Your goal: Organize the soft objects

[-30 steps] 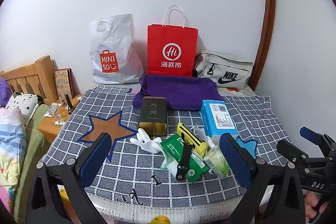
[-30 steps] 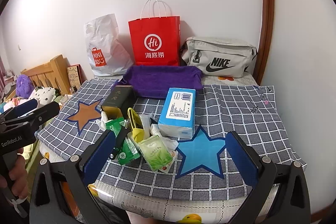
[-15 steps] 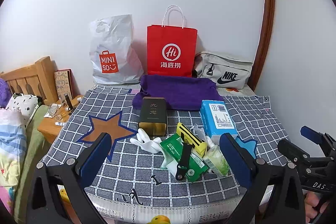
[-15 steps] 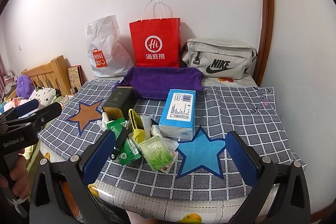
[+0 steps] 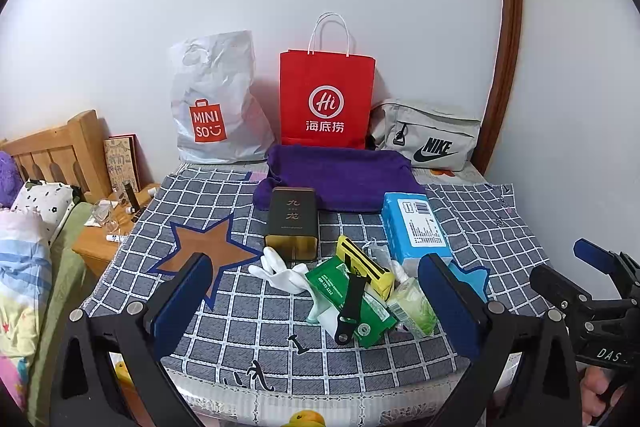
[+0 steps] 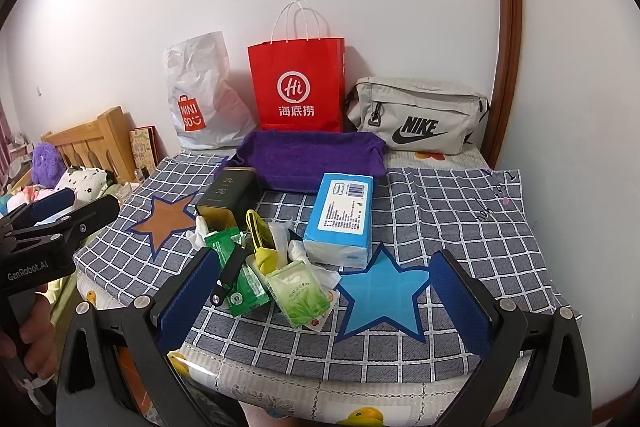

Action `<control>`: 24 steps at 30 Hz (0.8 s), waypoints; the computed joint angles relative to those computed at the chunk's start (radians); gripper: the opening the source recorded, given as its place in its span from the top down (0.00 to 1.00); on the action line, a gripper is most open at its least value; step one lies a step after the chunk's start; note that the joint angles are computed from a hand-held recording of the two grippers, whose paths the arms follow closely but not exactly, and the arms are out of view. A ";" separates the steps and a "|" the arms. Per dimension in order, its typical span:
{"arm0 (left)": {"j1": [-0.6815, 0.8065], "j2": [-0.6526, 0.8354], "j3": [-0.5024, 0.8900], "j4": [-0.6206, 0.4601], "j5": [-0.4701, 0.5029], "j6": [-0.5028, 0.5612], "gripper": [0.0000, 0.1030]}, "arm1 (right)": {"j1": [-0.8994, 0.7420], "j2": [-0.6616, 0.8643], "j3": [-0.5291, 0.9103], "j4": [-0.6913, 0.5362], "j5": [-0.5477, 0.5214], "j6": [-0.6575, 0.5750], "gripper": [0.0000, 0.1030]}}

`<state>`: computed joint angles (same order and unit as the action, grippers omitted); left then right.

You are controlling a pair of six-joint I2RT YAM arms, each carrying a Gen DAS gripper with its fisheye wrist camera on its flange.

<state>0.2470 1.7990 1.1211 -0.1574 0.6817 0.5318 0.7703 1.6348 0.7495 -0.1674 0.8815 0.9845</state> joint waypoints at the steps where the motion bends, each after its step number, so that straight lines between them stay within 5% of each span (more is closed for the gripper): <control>1: 0.000 -0.001 -0.001 0.001 -0.001 -0.001 0.00 | 0.002 -0.001 -0.001 -0.001 0.001 0.002 0.00; 24: 0.006 -0.001 0.007 -0.008 0.001 0.005 0.00 | 0.021 0.010 0.004 0.004 0.018 0.000 0.00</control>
